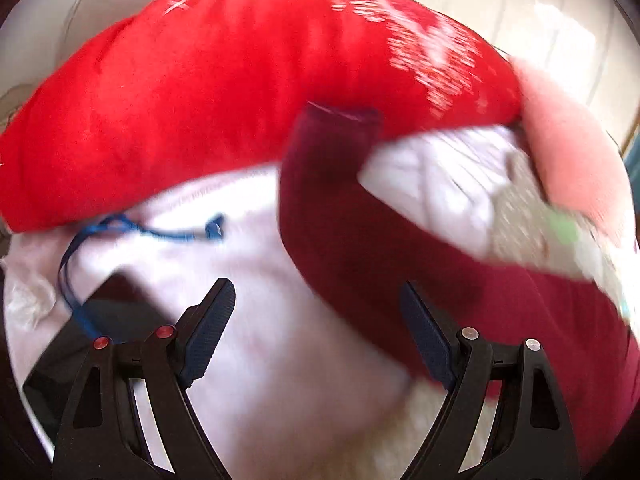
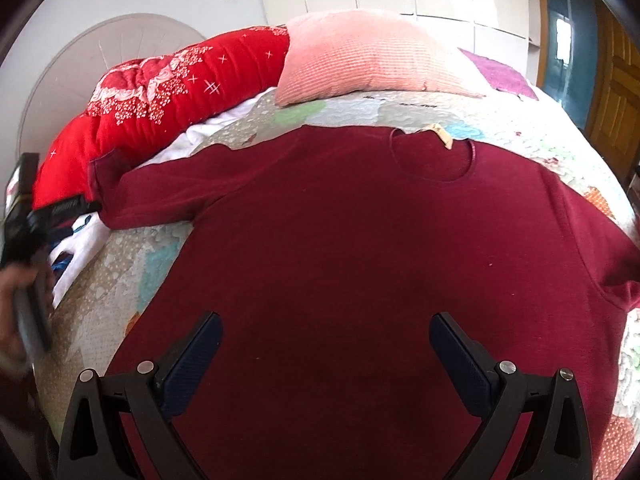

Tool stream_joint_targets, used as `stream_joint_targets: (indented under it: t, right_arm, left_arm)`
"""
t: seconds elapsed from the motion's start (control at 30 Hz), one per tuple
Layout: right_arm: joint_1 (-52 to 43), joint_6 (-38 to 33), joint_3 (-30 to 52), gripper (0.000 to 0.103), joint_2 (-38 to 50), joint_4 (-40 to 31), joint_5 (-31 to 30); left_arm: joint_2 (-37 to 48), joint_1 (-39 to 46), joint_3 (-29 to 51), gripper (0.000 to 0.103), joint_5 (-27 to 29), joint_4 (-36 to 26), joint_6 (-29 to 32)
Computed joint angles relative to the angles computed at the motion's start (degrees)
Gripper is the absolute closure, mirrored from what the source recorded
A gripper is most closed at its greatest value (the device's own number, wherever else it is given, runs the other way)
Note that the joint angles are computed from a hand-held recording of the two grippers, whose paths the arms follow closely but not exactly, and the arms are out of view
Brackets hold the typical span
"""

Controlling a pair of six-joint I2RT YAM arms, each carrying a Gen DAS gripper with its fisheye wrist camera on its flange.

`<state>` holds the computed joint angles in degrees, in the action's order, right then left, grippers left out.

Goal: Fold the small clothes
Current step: 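Grasp the sleeve cuff with the left gripper and lift it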

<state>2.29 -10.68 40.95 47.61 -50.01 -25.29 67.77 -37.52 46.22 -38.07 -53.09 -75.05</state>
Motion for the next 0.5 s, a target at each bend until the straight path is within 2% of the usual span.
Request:
stream_joint_targets:
  t: [0.13, 0.2, 0.27, 0.3, 0.37, 0.5]
  right_arm:
    - [1.14, -0.07, -0.33, 0.000, 1.25, 0.46, 0.68]
    - [1.00, -0.42, -0.30, 0.000, 1.78, 0.15, 0.60]
    - [0.91, -0.73, -0.20, 0.000, 2.30, 0.16, 0.68]
    - [0.86, -0.84, -0.14, 0.000, 2.42, 0.19, 0.70]
    - [0.43, -1.11, -0.01, 0.000, 2.48, 0.13, 0.71]
    - [-2.34, -2.95, 0.65, 0.000, 2.63, -1.22, -1.18]
  left_arm:
    - [3.80, 10.25, -1.20, 0.019, 1.12, 8.10, 11.40]
    - [5.29, 14.41, -2.06, 0.030, 3.35, 12.75, 16.44]
    - [5.24, 17.98, -3.70, 0.057, 7.78, 18.04, 19.70]
    - [4.19, 19.22, -4.97, 0.064, 9.50, 20.58, 20.56]
    - [2.15, 20.23, -6.11, 0.092, 10.94, 22.38, 20.98]
    - [-4.23, 15.09, -4.52, 0.097, 10.84, 18.67, 19.81]
